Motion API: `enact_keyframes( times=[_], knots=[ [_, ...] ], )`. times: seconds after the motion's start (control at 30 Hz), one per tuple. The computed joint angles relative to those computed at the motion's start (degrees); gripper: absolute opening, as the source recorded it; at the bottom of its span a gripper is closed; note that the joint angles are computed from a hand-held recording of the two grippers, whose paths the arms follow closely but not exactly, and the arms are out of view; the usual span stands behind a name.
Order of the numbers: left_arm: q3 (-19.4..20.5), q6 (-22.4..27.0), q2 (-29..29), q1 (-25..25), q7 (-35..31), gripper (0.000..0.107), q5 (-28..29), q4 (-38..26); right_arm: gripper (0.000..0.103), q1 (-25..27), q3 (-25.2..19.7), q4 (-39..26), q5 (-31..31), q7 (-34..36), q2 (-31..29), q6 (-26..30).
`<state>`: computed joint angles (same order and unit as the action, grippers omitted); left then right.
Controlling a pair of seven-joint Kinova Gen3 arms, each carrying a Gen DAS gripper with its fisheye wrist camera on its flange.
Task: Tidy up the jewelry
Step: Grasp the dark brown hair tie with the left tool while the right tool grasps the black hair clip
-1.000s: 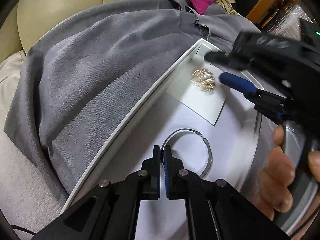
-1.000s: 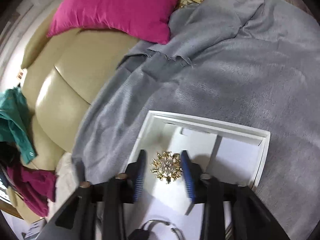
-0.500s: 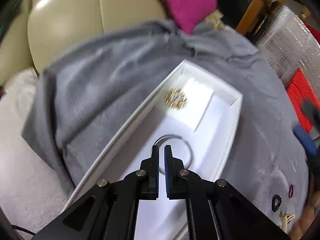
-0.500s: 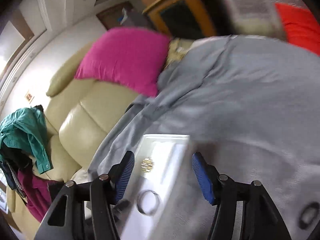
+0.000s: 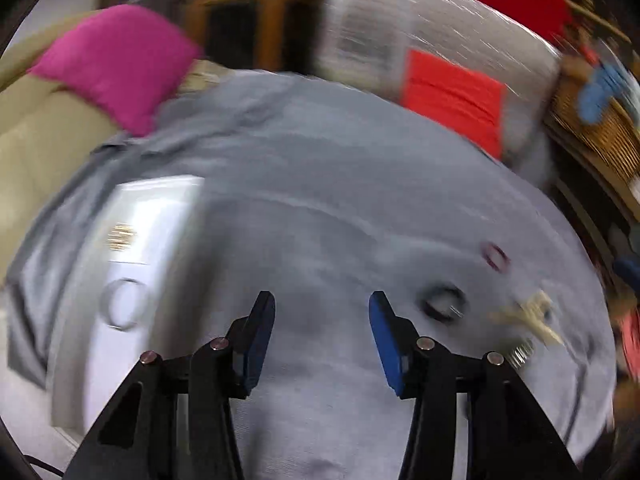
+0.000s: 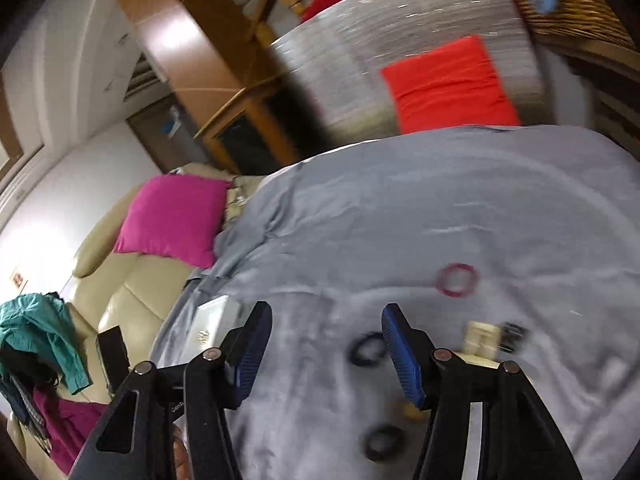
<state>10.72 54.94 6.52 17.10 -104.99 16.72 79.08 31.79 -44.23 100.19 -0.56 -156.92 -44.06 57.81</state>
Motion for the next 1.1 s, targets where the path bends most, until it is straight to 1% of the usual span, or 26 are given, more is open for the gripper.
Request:
enact_keyframes(
  times=[0.03, 0.13, 0.27, 0.3, 0.37, 0.5, 0.6, 0.67, 0.7, 0.77, 0.8, 0.9, 0.93, 1.03, 1.1],
  knots=[
    [0.86, 1.58, 0.31, 0.68, -0.92, 0.05, 0.37, -0.16, 0.06, -1.24, 1.4, 1.18, -0.38, -0.61, -1.98, 1.3],
    [2.12, 3.78, 0.57, 2.91, -1.74, 0.05, -0.45, 0.44, 0.06, -5.4, 5.46, 6.26, -2.95, -2.4, -6.48, 1.77],
    [3.15, 3.43, -0.49, 5.99, -2.82, 0.05, -3.02, 2.98, 0.06, -8.03, 6.97, 12.7, -6.2, -4.77, -10.52, 1.41],
    [3.25, 3.48, -0.61, 6.29, -3.51, 0.05, -2.91, 3.31, 0.06, -8.33, 7.48, 14.86, -6.99, -5.82, -12.37, 0.82],
    [3.59, 4.54, -0.46, 6.73, -5.25, 0.05, -1.66, 3.62, 0.06, -8.34, 8.86, 17.06, -7.68, -6.99, -14.59, 0.91],
    [3.83, 6.77, 1.44, 7.38, -6.65, 0.05, 0.19, 2.74, 0.06, -8.1, 13.27, 19.42, -7.05, -7.87, -17.5, 2.48],
    [3.94, 8.03, 2.47, 8.28, -5.75, 0.05, 0.18, 2.1, 0.059, -8.89, 15.76, 20.48, -6.1, -6.42, -16.4, 2.27],
    [3.88, 9.45, 3.52, 8.4, -5.07, 0.049, 0.73, 1.35, 0.046, -10.71, 17.8, 22.27, -6.24, -5.28, -14.5, 0.04],
    [3.84, 9.74, 3.88, 8.49, -4.92, 0.047, 0.73, 1.12, 0.043, -12.02, 19.22, 23.25, -6.15, -4.8, -14.37, -0.28],
    [3.87, 10.17, 4.39, 8.57, -5.33, 0.04, 0.8, 0.94, 0.042, -13.65, 21.0, 24.87, -6.34, -4.14, -12.84, -2.55],
    [3.83, 10.36, 4.58, 8.59, -5.41, 0.039, 0.78, 0.81, 0.042, -14.78, 22.09, 25.97, -6.52, -3.74, -12.11, -4.18],
    [3.79, 10.95, 5.13, 8.44, -5.88, 0.039, 1.12, 0.24, 0.042, -17.67, 23.95, 28.06, -6.74, -2.33, -9.39, -8.54],
    [3.85, 12.0, 5.63, 8.23, -6.32, 0.039, 1.43, -0.45, 0.042, -18.59, 24.29, 28.38, -6.81, -1.82, -8.12, -9.71],
    [3.84, 13.17, 6.42, 8.47, -6.96, 0.039, 0.97, -1.17, 0.042, -18.74, 23.56, 28.0, -5.93, -1.59, -5.01, -10.4],
    [3.84, 13.8, 6.8, 8.52, -7.33, 0.039, 0.95, -1.42, 0.042, -19.48, 24.11, 28.51, -5.57, -1.63, -4.0, -11.43]
  ],
)
